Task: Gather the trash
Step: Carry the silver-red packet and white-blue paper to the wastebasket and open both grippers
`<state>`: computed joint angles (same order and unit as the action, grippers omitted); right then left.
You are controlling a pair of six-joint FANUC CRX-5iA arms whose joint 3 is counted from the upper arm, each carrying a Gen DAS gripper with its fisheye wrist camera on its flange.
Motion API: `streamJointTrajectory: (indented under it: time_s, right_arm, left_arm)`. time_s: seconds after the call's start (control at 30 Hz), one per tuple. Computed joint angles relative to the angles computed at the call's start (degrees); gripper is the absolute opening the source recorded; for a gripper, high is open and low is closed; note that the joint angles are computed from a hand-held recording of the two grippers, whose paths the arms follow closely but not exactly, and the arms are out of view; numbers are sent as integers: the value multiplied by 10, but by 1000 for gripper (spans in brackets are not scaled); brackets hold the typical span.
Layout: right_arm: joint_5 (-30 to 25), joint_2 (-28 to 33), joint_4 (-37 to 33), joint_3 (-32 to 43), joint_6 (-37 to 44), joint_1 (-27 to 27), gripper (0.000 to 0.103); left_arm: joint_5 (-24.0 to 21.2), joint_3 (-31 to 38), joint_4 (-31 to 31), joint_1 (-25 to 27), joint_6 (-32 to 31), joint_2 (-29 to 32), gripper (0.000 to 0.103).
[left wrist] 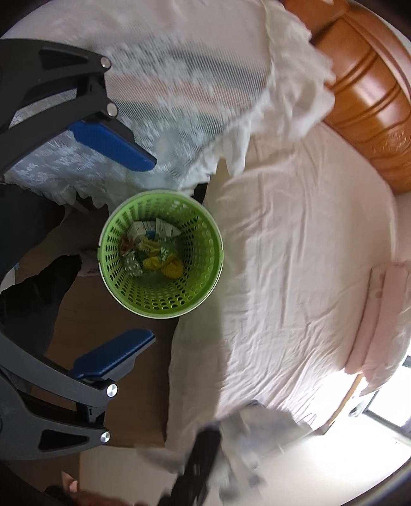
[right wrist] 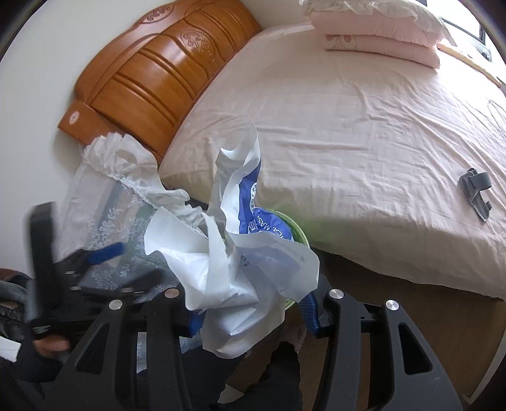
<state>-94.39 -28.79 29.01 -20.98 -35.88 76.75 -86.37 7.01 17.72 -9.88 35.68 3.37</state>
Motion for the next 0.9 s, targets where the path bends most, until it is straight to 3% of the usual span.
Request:
streamJointTrajectory:
  time_s: [0.1,0.37,0.63,0.67,0.73,0.8,0.9]
  right_arm:
    - [40,10,-24,-11,31,-34,49]
    - [226,76,-120,-28,175,-159,49]
    - [241,146,-174,23,294,-216,50]
    - [233,158,-185,33,307,-226,53]
    - [226,168,-214,42,332,-243,69]
    - [208,193,-258,64,369,-268,96]
    - [204,209,-290,77,386,-283,98]
  left_arm:
    - [3,7,3,21,-9,-12,95]
    - [30,18,13,66,-1,-34,95]
    - [39,25,7,88,15,-35,95]
    - [40,26,7,90,16,-33,95]
    - [41,27,7,93,16,-34,95]
    - [39,29,6,96,15,-32,95]
    - [35,32,6,99,17,-29,95]
